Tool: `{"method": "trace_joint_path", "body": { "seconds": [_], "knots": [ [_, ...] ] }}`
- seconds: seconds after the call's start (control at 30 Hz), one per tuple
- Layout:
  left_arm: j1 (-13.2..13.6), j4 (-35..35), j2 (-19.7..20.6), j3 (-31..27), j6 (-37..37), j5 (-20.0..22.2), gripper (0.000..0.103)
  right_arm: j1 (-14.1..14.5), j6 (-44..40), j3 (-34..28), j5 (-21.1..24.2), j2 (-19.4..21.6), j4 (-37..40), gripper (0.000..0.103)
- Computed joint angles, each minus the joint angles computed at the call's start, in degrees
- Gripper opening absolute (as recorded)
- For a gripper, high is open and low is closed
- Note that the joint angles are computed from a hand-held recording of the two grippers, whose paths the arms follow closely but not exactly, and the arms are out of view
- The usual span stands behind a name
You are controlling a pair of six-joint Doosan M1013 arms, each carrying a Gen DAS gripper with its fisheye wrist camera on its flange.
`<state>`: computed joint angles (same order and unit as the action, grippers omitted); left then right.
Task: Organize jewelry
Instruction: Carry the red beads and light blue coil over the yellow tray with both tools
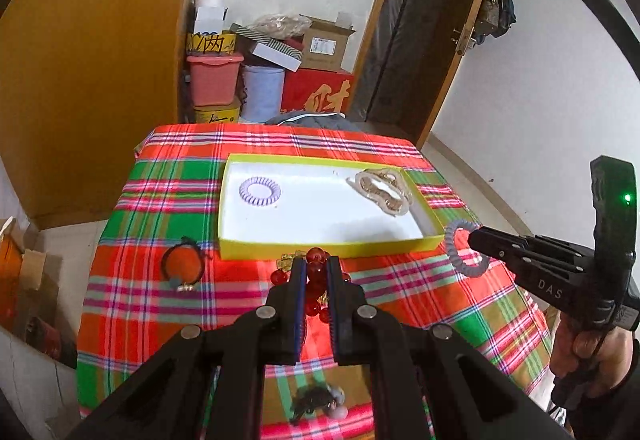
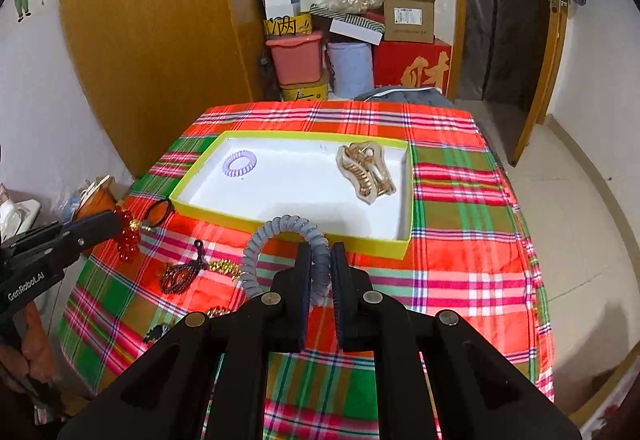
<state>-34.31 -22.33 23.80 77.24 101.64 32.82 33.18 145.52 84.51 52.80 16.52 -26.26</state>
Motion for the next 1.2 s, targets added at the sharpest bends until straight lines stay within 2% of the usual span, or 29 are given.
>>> {"method": "trace_joint_path", "body": {
  "seconds": [0.5, 0.9, 1.2],
  "knots": [
    [0.54, 1.17, 5.84, -8.40, -0.10, 2.38, 0.009, -3.04, -1.46, -1.28, -0.27, 2.22, 0.26, 0.009],
    [1.03, 5.19, 11.65, -15.66, -3.69, 6.03, 0.009, -6.25, -4.93, -2.42, -0.23, 5.42, 6.00, 0.009],
    [1.12, 6.68, 14.57, -18.71, -5.09, 9.18, 0.010, -7.22, -7.73, -3.22, 2.22, 7.04, 9.25, 0.009]
  ]
}}
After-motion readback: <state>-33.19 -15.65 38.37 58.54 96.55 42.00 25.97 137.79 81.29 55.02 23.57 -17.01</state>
